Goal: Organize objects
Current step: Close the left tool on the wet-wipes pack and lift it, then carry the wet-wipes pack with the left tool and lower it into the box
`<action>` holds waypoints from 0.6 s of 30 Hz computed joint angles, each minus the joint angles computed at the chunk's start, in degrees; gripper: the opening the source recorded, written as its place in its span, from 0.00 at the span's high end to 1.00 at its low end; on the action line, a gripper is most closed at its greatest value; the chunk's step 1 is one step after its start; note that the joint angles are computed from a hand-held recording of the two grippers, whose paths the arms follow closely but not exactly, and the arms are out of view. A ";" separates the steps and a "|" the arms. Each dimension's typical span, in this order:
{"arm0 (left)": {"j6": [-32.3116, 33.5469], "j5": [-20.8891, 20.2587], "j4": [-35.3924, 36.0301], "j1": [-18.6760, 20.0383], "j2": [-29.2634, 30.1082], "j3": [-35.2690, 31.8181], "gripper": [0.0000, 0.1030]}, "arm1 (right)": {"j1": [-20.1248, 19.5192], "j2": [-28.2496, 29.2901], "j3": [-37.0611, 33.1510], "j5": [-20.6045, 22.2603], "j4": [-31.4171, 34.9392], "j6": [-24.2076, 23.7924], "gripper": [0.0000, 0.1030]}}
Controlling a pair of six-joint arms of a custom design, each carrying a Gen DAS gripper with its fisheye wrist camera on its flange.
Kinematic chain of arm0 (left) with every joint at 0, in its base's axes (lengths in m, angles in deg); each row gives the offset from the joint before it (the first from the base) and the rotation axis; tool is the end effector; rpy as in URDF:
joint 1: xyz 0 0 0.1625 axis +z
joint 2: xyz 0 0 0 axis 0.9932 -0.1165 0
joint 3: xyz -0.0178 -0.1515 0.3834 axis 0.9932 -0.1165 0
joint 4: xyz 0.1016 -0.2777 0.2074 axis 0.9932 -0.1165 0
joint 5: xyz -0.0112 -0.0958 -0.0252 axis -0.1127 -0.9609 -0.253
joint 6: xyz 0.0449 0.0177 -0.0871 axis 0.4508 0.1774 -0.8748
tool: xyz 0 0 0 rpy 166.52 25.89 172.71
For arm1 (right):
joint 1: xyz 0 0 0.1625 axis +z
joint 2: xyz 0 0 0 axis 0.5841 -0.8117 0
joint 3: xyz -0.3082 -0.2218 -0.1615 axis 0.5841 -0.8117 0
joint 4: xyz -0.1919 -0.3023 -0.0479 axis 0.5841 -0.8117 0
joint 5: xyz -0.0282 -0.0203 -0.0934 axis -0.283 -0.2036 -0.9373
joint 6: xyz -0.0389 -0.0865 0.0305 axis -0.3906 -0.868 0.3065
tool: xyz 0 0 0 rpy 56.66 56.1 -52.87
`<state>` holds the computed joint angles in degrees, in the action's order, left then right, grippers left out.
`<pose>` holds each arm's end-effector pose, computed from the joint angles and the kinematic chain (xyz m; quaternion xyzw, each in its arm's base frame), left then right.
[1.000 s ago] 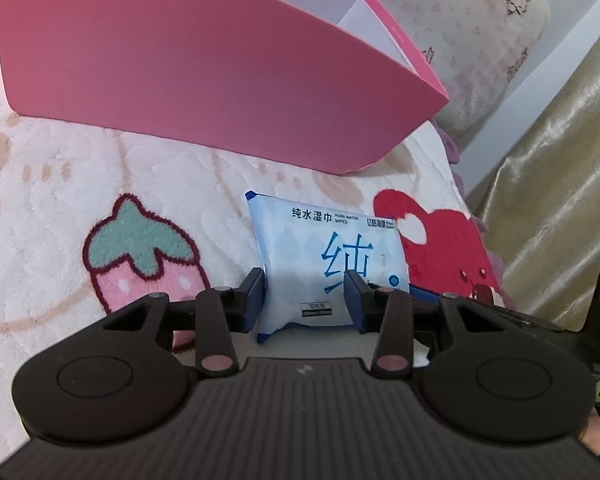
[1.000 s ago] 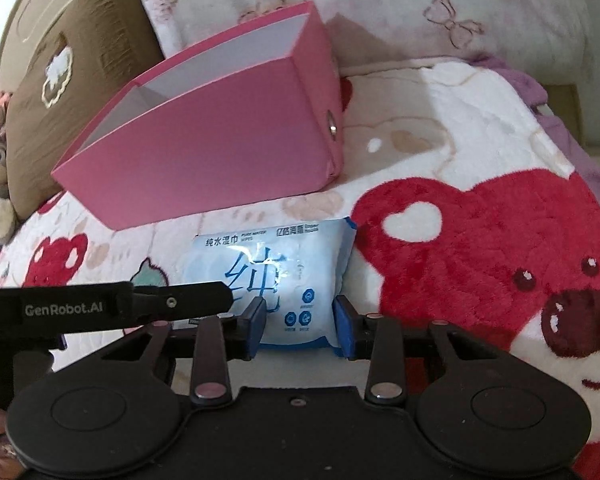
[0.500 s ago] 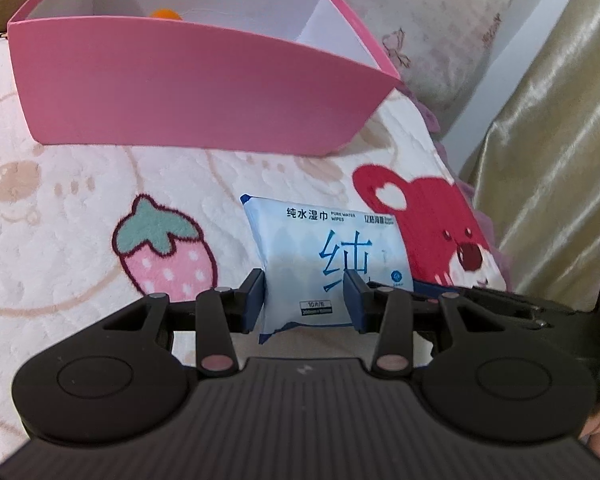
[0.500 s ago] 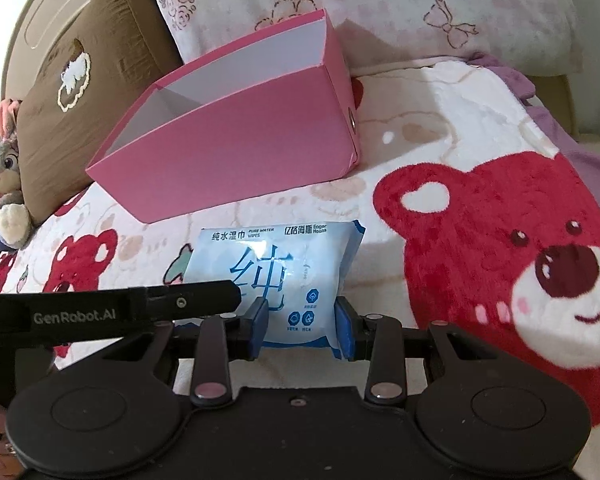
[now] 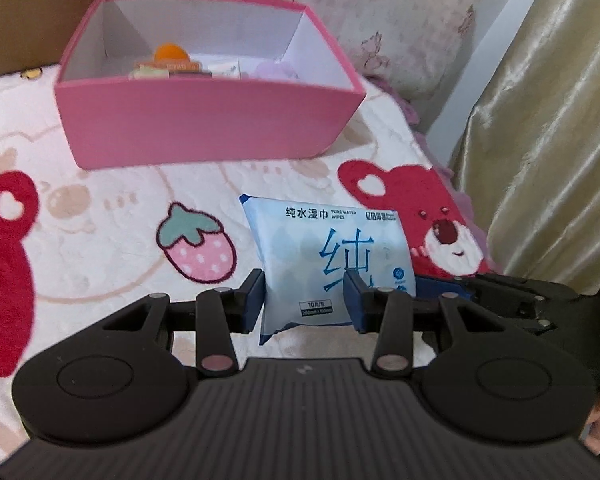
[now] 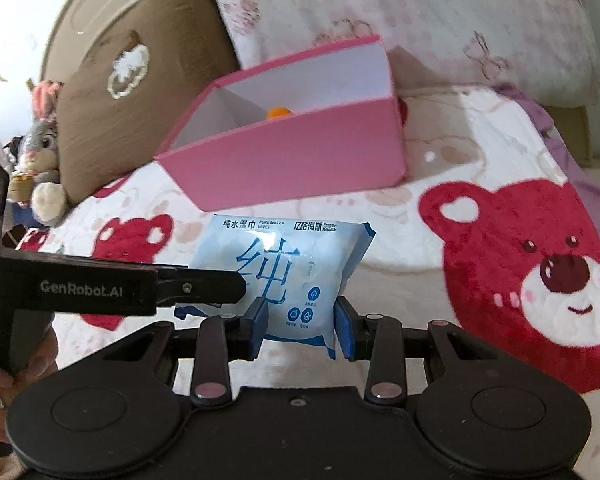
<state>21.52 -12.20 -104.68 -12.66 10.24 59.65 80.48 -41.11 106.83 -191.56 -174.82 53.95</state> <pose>-0.0620 -0.6467 0.2794 0.2756 0.9388 -0.1772 0.1065 0.3319 -0.5173 -0.0276 0.0623 -0.8897 0.3891 0.2304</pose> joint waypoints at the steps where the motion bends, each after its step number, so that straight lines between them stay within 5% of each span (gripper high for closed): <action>1: 0.11 -0.39 0.26 -0.12 -0.79 0.13 0.61 | 0.56 -0.02 -0.29 -0.45 0.45 -0.14 0.59; 18: 1.46 3.80 4.70 -4.95 -7.44 1.71 0.61 | 7.25 -1.33 -3.97 -7.25 6.24 -1.98 0.59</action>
